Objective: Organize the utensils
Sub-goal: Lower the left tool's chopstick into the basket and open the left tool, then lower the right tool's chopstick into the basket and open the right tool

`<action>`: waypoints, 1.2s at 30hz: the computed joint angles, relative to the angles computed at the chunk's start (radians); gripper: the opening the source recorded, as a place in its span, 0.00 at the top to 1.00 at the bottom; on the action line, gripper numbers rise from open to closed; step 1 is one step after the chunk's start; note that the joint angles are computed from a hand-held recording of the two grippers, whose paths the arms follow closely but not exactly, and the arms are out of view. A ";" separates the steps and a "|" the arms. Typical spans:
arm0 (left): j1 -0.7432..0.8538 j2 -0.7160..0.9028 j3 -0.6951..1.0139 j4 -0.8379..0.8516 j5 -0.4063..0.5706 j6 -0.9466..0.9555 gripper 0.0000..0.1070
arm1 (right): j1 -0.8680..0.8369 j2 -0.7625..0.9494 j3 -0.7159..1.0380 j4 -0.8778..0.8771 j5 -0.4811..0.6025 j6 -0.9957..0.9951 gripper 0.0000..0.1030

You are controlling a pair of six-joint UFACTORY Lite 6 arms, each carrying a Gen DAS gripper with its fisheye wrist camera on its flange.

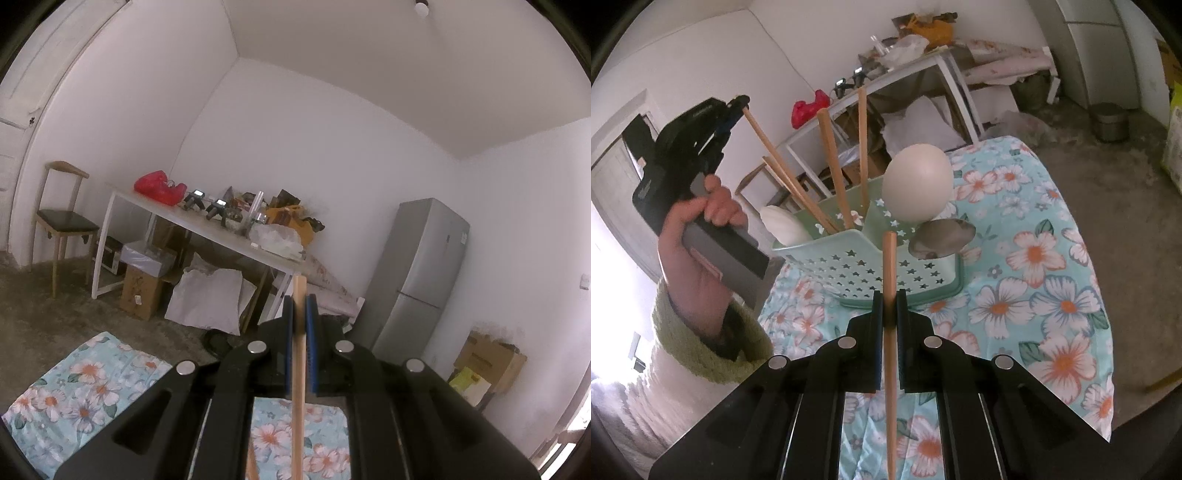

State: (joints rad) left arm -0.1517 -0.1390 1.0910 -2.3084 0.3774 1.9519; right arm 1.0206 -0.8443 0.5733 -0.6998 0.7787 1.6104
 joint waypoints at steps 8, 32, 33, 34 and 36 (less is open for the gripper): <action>0.061 -0.032 -0.044 0.231 0.075 -0.209 0.92 | 0.026 -0.002 0.010 -0.019 0.027 0.023 0.95; 0.685 -0.293 -0.280 0.824 0.552 -0.443 0.14 | -0.040 0.199 0.458 -0.213 0.027 -0.190 0.95; 0.712 -0.297 -0.300 0.835 0.565 -0.423 0.13 | -0.058 0.231 0.496 -0.232 0.009 -0.202 0.95; 0.739 -0.304 -0.321 0.853 0.575 -0.405 0.13 | -0.069 0.255 0.521 -0.253 -0.003 -0.205 0.95; 0.804 -0.318 -0.366 0.888 0.608 -0.364 0.10 | -0.094 0.306 0.569 -0.295 -0.031 -0.202 0.95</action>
